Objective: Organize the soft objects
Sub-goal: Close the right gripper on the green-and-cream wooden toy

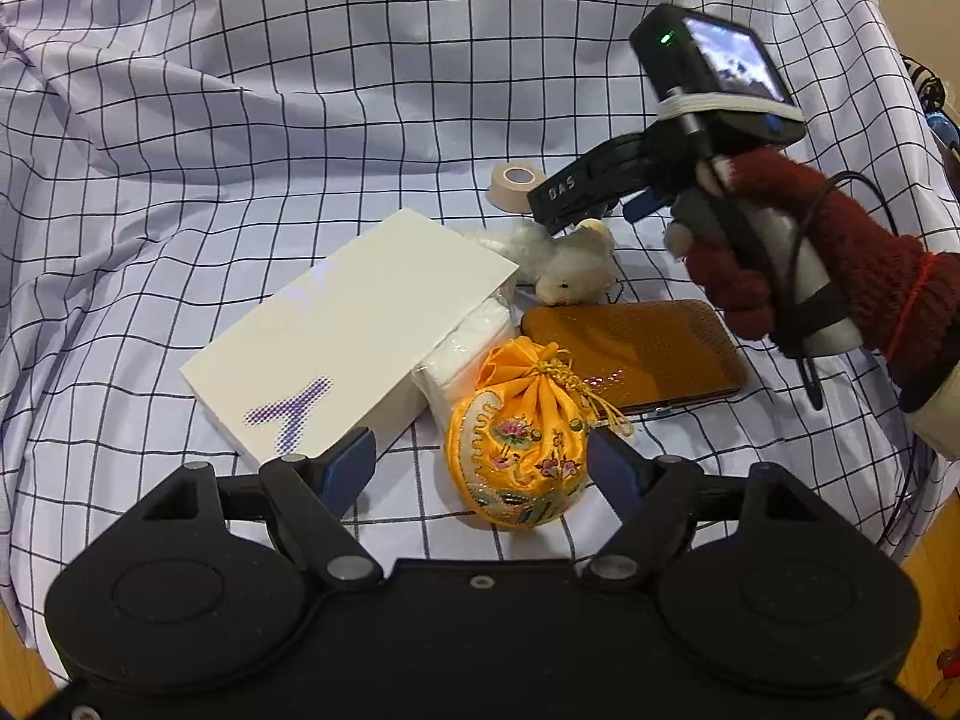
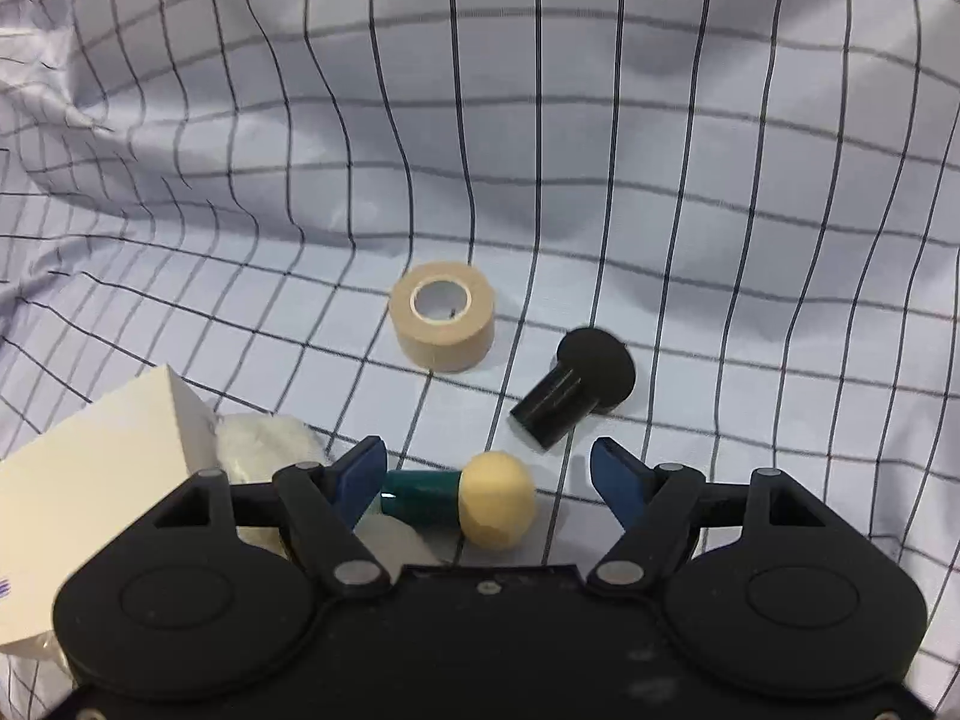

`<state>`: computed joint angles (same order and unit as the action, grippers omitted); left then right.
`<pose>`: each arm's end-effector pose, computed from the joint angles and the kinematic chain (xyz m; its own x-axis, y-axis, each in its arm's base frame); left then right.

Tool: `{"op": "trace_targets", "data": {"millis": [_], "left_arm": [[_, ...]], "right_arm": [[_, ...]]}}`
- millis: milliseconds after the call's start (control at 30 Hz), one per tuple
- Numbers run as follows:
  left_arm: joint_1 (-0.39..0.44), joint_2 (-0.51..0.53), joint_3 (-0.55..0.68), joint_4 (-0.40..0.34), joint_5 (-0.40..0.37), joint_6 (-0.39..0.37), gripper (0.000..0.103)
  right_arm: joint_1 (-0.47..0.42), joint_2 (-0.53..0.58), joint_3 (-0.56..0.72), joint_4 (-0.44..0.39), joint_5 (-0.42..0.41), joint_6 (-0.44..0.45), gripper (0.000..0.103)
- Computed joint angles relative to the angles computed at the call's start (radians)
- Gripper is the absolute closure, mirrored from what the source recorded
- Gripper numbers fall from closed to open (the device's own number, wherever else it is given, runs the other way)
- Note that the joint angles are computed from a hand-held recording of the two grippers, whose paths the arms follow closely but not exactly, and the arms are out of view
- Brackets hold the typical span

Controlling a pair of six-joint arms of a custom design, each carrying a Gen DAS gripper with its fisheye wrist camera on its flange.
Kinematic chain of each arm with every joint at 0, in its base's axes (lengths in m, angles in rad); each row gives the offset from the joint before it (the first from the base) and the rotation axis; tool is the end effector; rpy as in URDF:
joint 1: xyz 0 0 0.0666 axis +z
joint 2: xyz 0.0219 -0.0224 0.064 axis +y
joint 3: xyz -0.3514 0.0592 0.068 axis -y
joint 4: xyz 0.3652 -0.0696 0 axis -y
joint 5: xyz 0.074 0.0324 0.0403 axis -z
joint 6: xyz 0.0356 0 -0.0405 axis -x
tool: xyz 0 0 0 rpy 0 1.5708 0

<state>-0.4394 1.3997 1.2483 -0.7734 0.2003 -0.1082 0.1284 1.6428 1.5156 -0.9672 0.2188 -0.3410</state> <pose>0.4090 -0.2005 0.3463 -0.6617 0.4280 -0.6156 0.6003 0.7944 -0.0929 0.5236 0.0594 0.3331 -0.8394 0.2208 -0.4967 0.2700 0.9624 -0.0284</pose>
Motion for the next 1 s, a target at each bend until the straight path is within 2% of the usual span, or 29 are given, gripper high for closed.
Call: {"op": "trace_targets", "data": {"millis": [267, 500, 600, 667, 700, 800, 1000], "left_arm": [[0.003, 0.001, 0.001, 0.002, -0.009, 0.003, 0.030], [-0.008, 0.005, 0.002, -0.004, -0.012, -0.001, 0.030], [-0.012, 0.008, 0.004, -0.004, -0.011, -0.002, 0.030], [-0.013, 0.007, 0.004, -0.003, -0.013, 0.000, 0.030], [-0.013, 0.008, 0.004, -0.002, -0.014, 0.001, 0.030], [-0.013, 0.009, 0.008, -0.003, -0.020, 0.003, 0.030], [-0.013, 0.024, 0.027, 0.001, -0.037, 0.001, 0.030]], "right_arm": [[0.017, 0.026, 0.014, -0.010, 0.023, -0.013, 0.029], [-0.007, 0.023, 0.019, -0.025, -0.069, -0.043, 0.029], [0.004, 0.023, 0.016, -0.025, -0.046, -0.030, 0.029], [0.002, 0.025, 0.016, -0.028, -0.056, -0.035, 0.041], [-0.004, 0.026, 0.019, -0.032, -0.078, -0.042, 0.044], [-0.017, 0.020, 0.012, -0.024, -0.106, -0.065, 0.045], [-0.024, -0.062, -0.070, 0.055, -0.037, -0.099, 0.045]]}}
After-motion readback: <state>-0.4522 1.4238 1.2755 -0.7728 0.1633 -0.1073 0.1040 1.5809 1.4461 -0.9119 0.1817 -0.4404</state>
